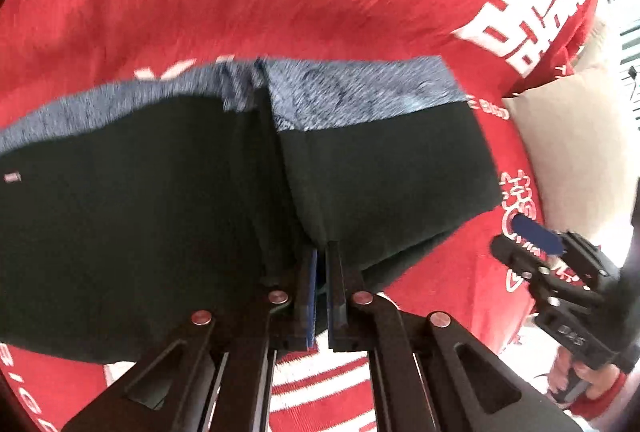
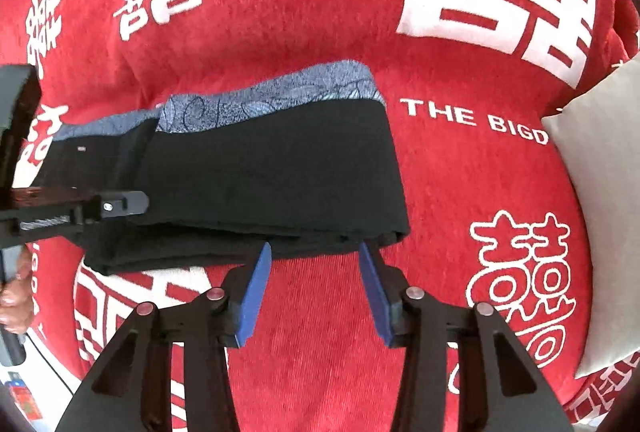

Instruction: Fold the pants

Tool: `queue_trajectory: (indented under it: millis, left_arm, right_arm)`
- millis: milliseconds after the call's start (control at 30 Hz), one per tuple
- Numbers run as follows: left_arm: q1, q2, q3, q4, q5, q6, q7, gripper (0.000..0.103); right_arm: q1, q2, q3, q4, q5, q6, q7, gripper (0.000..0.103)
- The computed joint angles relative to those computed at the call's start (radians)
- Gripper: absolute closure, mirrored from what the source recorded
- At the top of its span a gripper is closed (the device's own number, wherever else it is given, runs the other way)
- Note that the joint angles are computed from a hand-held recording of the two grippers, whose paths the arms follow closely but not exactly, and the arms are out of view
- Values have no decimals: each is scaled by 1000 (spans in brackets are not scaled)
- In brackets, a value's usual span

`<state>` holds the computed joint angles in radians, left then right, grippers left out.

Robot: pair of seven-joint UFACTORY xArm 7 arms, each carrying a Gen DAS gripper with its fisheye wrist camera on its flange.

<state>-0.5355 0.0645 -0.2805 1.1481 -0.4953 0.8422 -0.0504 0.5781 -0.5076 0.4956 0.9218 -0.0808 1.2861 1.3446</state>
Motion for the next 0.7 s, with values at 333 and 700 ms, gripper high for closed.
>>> queue_trajectory:
  millis: [333, 700]
  left_arm:
    - [-17, -63, 4, 20, 232, -19, -166, 29]
    - [-94, 174, -13, 296, 396, -26, -256, 29]
  right_arm:
    - [-2, -59, -29, -43, 26, -43, -21, 53]
    - [-106, -198, -146, -185, 69, -156, -98, 79]
